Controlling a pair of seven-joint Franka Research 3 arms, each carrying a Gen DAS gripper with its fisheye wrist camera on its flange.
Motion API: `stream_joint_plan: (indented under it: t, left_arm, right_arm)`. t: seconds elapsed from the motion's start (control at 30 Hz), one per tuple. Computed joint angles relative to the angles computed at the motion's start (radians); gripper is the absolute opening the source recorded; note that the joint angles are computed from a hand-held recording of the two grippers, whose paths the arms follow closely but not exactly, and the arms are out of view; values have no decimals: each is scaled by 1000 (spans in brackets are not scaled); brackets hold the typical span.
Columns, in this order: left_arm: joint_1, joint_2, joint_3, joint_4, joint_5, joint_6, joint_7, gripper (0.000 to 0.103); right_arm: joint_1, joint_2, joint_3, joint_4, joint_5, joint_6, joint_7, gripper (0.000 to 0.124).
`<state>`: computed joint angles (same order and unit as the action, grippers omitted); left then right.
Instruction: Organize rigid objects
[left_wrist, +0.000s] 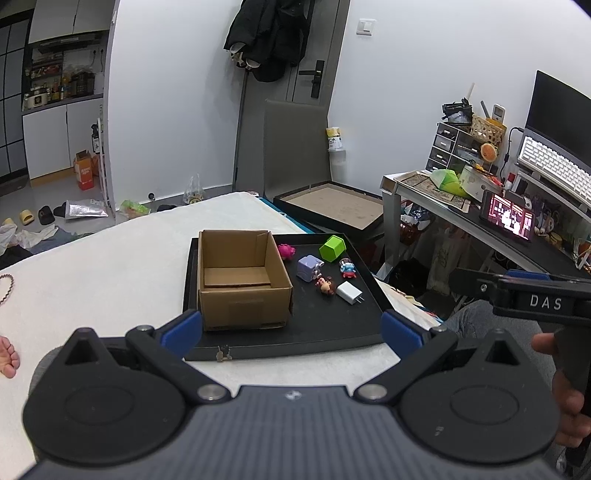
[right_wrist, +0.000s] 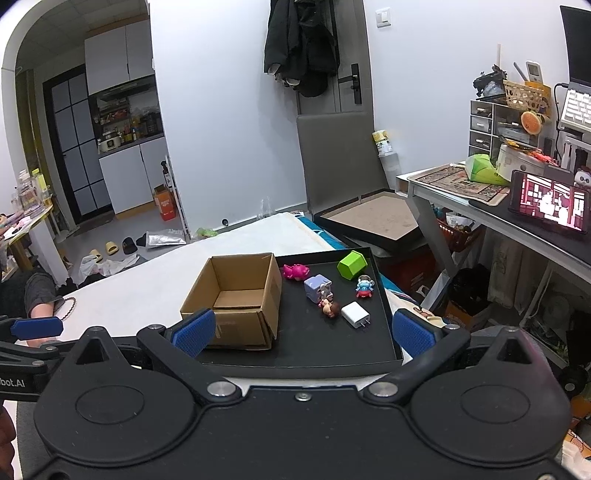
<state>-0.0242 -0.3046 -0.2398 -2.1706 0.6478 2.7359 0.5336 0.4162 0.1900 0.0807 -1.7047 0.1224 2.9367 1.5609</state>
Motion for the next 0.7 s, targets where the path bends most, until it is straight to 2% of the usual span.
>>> stream_joint_plan:
  t: [0.7]
  left_arm:
    - [-11,14,1,19,-9,-10,10,102]
  right_arm:
    - [2,0,-5,-2,-15,-6,15,103]
